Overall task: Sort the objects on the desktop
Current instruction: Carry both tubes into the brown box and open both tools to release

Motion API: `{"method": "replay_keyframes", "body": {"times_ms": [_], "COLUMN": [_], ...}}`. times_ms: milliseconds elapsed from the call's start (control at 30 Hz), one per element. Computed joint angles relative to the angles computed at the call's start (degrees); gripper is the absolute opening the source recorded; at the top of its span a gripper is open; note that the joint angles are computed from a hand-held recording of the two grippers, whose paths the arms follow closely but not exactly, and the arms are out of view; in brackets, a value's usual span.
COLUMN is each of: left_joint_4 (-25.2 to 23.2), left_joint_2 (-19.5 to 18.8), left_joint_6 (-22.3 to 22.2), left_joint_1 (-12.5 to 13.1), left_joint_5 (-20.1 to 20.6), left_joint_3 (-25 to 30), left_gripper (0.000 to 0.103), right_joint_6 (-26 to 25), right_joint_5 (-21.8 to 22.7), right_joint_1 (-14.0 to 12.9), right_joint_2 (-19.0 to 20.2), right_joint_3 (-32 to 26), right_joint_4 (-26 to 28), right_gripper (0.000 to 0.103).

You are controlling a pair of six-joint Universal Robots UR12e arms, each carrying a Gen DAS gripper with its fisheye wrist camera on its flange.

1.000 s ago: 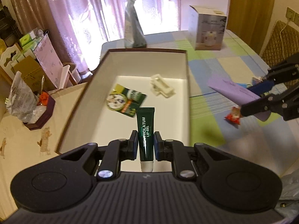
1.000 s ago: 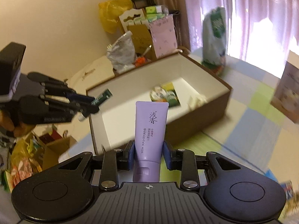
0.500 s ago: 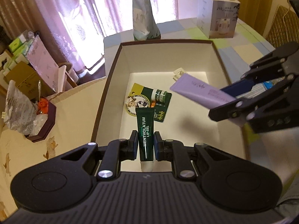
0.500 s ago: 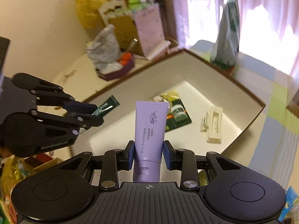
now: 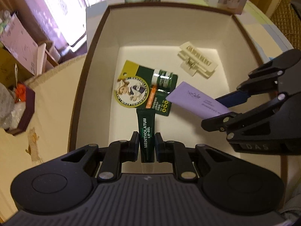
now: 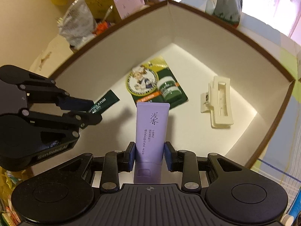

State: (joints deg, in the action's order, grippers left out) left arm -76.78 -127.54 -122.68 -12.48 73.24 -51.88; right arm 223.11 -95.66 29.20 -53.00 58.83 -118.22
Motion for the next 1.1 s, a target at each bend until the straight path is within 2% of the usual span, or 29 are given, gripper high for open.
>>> {"method": "replay_keyframes", "body": {"times_ms": [233, 433, 467, 500, 533, 1100], "left_joint_4": [-5.09, -7.94, -7.78, -7.63, -7.84, -5.82], "left_joint_2": [-3.01, -4.77, -4.87, -4.96, -5.02, -2.95], "left_joint_6": [-1.94, -4.49, -5.05, -5.59, -5.59, -5.26], "left_joint_1": [-0.64, -1.12, -1.18, -1.24, -1.25, -0.92], "left_joint_5": [1.69, 3.2, 3.66, 4.12, 4.27, 5.03], "left_joint_3": [4.33, 6.91, 6.94, 6.98, 7.07, 3.95], "left_gripper": [0.013, 0.016, 0.023, 0.028, 0.029, 0.031], "right_joint_6": [0.92, -0.29, -0.73, -1.12, -1.3, -4.18], "right_joint_5": [1.19, 1.25, 1.03, 0.79, 0.51, 0.85], "right_joint_1": [-0.18, -0.44, -0.41, -0.37, -0.33, 0.21], "right_joint_2": [1.55, 3.23, 3.41, 3.55, 3.49, 2.88], "right_joint_3": [-2.27, -5.45, -5.88, -6.24, -6.22, -6.1], "right_joint_4": [3.54, 8.93, 9.81, 10.57, 10.64, 9.8], "right_gripper": [0.035, 0.035, 0.051, 0.078, 0.083, 0.083]}}
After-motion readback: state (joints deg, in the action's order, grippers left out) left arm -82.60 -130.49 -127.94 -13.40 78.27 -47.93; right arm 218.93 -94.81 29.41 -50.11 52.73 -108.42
